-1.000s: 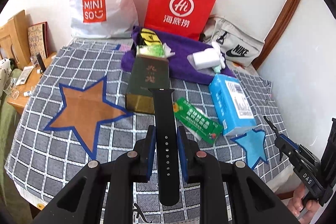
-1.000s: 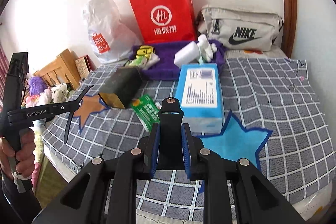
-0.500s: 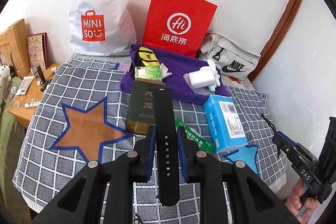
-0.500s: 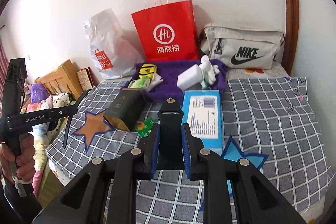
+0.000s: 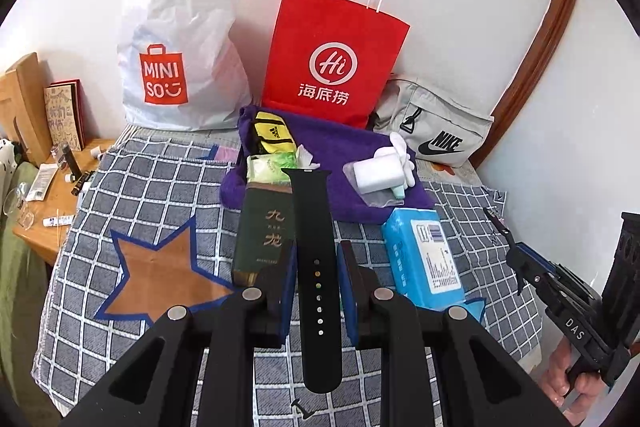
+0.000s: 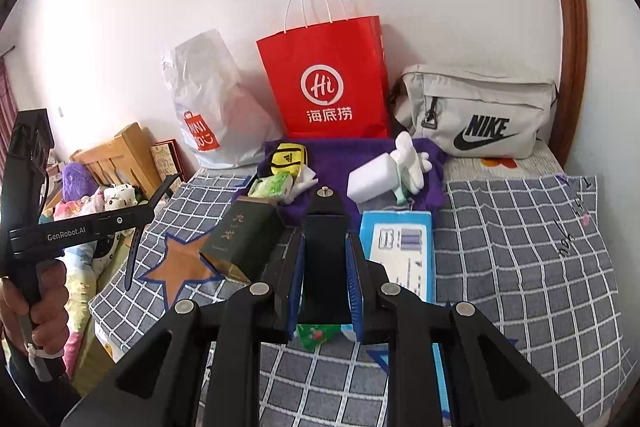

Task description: Organize soft objects

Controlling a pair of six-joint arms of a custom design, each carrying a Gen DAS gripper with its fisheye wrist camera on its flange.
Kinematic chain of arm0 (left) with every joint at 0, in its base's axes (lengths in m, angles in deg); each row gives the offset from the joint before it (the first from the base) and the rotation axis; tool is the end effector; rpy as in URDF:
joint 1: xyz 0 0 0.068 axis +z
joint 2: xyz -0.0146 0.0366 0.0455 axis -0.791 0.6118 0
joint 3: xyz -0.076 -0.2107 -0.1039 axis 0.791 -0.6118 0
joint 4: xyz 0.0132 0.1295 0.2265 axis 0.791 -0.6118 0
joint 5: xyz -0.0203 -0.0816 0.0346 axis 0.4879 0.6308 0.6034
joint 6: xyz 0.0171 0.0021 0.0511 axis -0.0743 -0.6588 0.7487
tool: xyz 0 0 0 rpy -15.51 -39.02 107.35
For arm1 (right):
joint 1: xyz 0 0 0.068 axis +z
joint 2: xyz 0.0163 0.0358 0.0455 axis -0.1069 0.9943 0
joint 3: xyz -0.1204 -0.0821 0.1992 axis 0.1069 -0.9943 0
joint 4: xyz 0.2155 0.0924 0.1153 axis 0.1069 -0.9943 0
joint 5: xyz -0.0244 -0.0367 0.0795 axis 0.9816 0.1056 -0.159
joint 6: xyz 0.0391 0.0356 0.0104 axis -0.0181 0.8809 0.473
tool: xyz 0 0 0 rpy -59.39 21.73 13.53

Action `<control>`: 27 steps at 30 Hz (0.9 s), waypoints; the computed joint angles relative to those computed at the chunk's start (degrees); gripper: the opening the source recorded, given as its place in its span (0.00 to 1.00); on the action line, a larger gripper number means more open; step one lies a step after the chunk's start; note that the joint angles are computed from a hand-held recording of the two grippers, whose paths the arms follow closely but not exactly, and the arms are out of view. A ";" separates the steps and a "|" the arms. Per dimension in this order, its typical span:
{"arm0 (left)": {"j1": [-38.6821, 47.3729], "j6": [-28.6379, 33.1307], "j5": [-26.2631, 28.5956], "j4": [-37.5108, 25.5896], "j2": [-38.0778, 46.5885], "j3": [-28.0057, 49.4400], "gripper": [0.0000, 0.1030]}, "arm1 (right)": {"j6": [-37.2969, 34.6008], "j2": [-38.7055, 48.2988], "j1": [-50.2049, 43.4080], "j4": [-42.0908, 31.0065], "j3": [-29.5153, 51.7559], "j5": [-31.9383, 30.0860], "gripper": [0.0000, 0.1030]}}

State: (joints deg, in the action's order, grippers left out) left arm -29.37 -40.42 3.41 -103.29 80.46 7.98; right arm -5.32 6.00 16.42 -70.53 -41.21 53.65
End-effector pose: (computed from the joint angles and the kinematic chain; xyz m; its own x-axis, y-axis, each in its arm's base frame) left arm 0.1915 0.0656 0.1892 -0.6955 -0.2540 -0.6722 -0.0859 0.9581 -0.2731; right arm 0.2173 0.0955 0.1733 -0.6234 -0.0887 -0.7768 -0.3853 0.8994 0.2066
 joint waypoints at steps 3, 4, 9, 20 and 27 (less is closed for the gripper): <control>-1.34 -0.39 -1.15 0.87 2.28 1.41 0.19 | -0.51 3.22 -0.51 0.67 2.12 -0.44 0.20; -1.67 -0.39 -1.39 1.05 2.97 1.90 0.19 | -0.70 4.31 -0.82 0.92 2.81 -0.72 0.20; -2.61 -0.73 -2.29 2.30 6.12 4.16 0.19 | -1.15 9.11 -1.60 1.91 6.22 -1.65 0.20; -2.50 -1.81 -1.96 5.85 14.54 7.58 0.19 | -1.46 17.25 -1.34 5.34 11.20 -2.07 0.20; -2.19 -2.22 -2.34 7.53 19.98 9.94 0.19 | -1.15 22.15 -1.66 6.70 14.77 -2.54 0.20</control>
State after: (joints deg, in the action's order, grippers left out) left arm -31.56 -42.63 1.07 -95.76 100.44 17.92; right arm -6.47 28.15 14.75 -63.83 -26.44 51.11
